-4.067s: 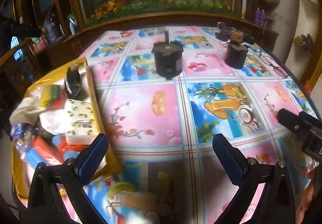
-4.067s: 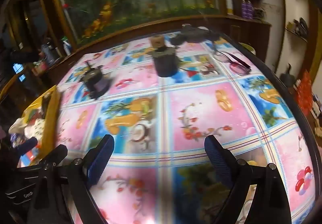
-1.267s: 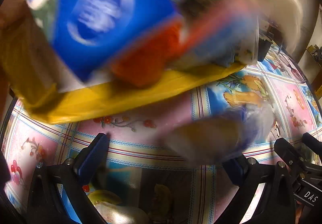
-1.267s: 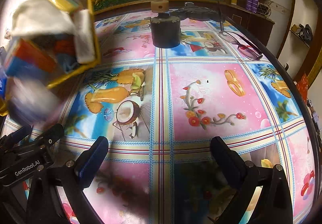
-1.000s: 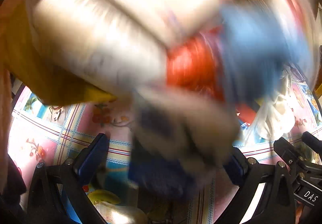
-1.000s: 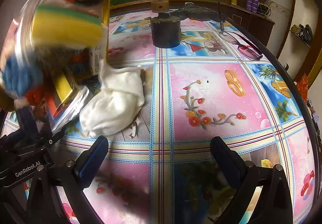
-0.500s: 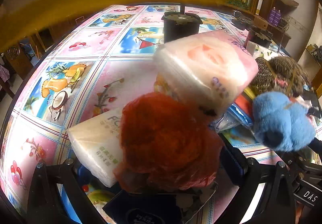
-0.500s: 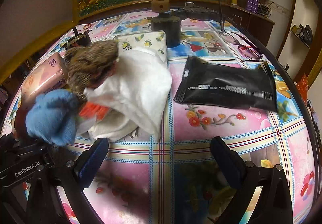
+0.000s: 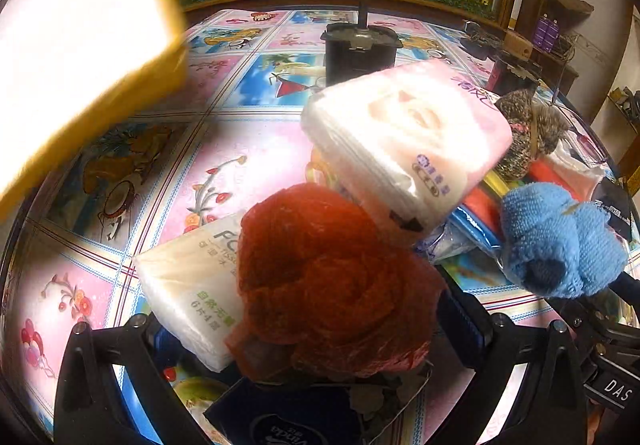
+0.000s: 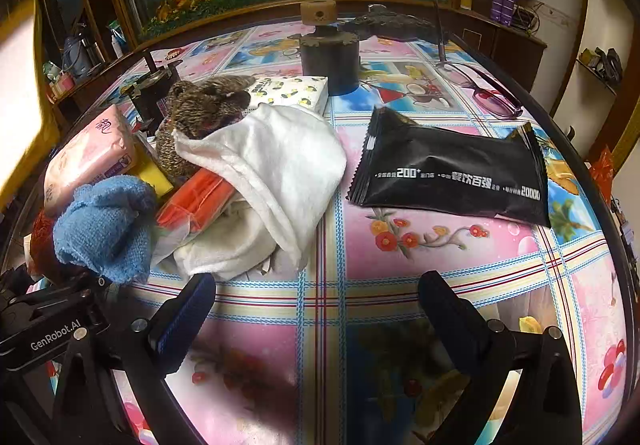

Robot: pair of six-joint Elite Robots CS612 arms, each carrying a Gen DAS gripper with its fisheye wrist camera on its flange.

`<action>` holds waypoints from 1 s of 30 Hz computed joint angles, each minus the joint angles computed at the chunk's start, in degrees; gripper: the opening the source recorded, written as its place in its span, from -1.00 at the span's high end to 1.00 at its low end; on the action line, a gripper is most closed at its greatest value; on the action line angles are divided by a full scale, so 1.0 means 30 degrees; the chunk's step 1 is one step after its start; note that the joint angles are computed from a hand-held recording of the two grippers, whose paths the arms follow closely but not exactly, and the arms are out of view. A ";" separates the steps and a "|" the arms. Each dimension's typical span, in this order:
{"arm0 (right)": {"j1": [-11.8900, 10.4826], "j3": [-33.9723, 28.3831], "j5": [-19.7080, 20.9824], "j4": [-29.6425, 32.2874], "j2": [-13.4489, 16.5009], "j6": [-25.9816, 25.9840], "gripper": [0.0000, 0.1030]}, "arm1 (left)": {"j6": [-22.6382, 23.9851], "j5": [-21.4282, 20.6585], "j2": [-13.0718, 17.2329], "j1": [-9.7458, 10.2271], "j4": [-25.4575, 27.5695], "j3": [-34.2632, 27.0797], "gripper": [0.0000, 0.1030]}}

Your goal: Organize soft objects

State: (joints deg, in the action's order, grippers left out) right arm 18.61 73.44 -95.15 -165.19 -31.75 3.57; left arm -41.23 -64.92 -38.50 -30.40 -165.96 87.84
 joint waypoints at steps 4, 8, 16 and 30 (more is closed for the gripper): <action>0.0016 0.0019 -0.0060 0.0019 -0.0014 -0.0035 -0.99 | -0.0008 -0.0002 -0.0002 -0.0005 -0.0010 0.0017 -1.00; 0.0016 -0.0002 -0.0068 0.0037 -0.0005 -0.0041 -0.99 | 0.0008 -0.0015 0.0006 0.0002 0.0043 -0.0036 -1.00; 0.0008 0.0001 -0.0045 0.0038 -0.0008 -0.0036 -0.99 | 0.0015 -0.0027 0.0008 -0.0001 0.0095 -0.0078 -1.00; 0.0032 -0.0041 -0.0106 0.0055 0.0018 -0.0004 -0.99 | 0.0050 -0.0047 0.0015 0.0016 0.0177 -0.0158 -1.00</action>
State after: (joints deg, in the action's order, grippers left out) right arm 18.71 73.32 -95.47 -165.03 -31.70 3.55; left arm -41.08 -65.06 -38.45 -30.35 -165.43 87.36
